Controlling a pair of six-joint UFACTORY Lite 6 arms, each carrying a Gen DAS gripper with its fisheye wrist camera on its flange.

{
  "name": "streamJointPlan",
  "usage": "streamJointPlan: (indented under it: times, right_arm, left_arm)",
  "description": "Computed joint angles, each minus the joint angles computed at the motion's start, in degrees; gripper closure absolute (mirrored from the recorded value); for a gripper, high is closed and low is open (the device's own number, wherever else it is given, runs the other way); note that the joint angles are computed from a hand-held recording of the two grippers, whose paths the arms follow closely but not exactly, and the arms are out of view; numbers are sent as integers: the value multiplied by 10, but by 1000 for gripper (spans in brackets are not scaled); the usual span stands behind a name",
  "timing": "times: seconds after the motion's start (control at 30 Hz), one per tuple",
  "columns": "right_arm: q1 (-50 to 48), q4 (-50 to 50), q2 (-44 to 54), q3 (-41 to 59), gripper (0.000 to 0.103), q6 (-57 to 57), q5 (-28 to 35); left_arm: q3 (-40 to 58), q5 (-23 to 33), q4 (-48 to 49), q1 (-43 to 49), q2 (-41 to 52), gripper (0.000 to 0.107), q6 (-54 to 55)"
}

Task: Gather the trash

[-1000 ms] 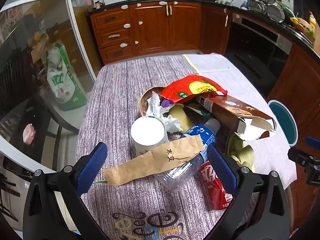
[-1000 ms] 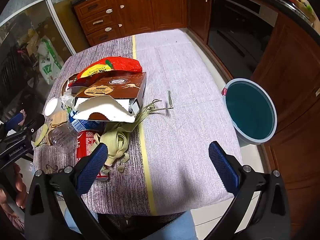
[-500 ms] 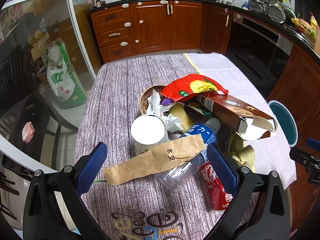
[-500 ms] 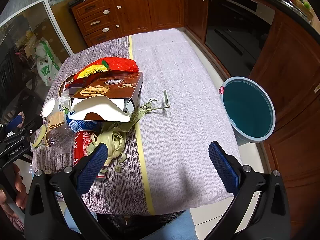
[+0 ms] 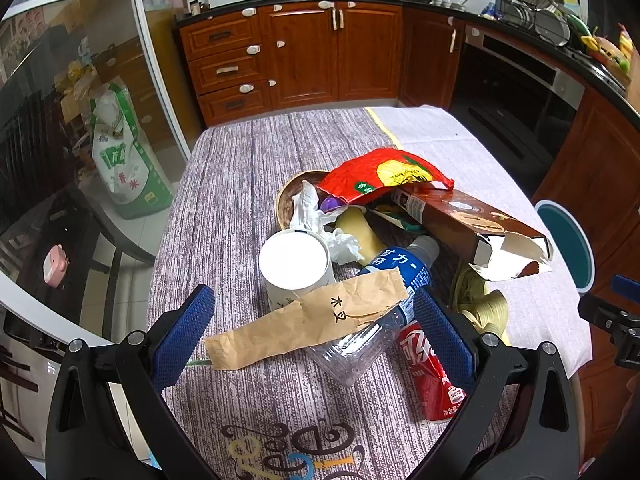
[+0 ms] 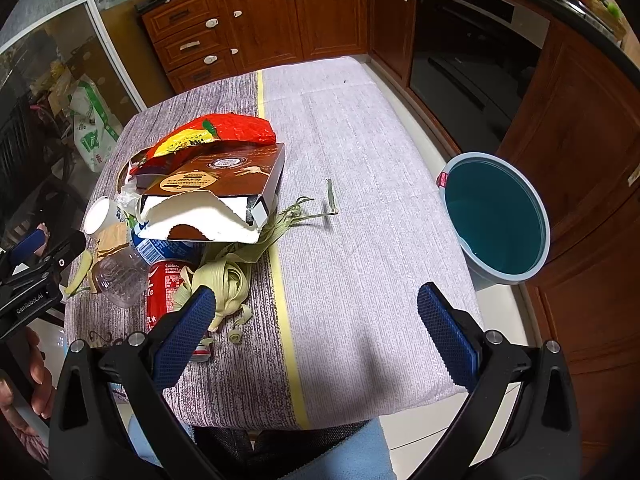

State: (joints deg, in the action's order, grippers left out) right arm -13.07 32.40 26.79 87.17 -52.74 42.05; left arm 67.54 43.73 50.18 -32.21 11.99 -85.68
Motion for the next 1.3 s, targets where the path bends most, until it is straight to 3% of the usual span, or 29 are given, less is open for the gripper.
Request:
streamJointPlan:
  times: [1.3]
  right_arm:
    - [7,-17,-9,-1,6,14,-1]
  left_arm:
    - [13,-4,-9,3,5,8,19]
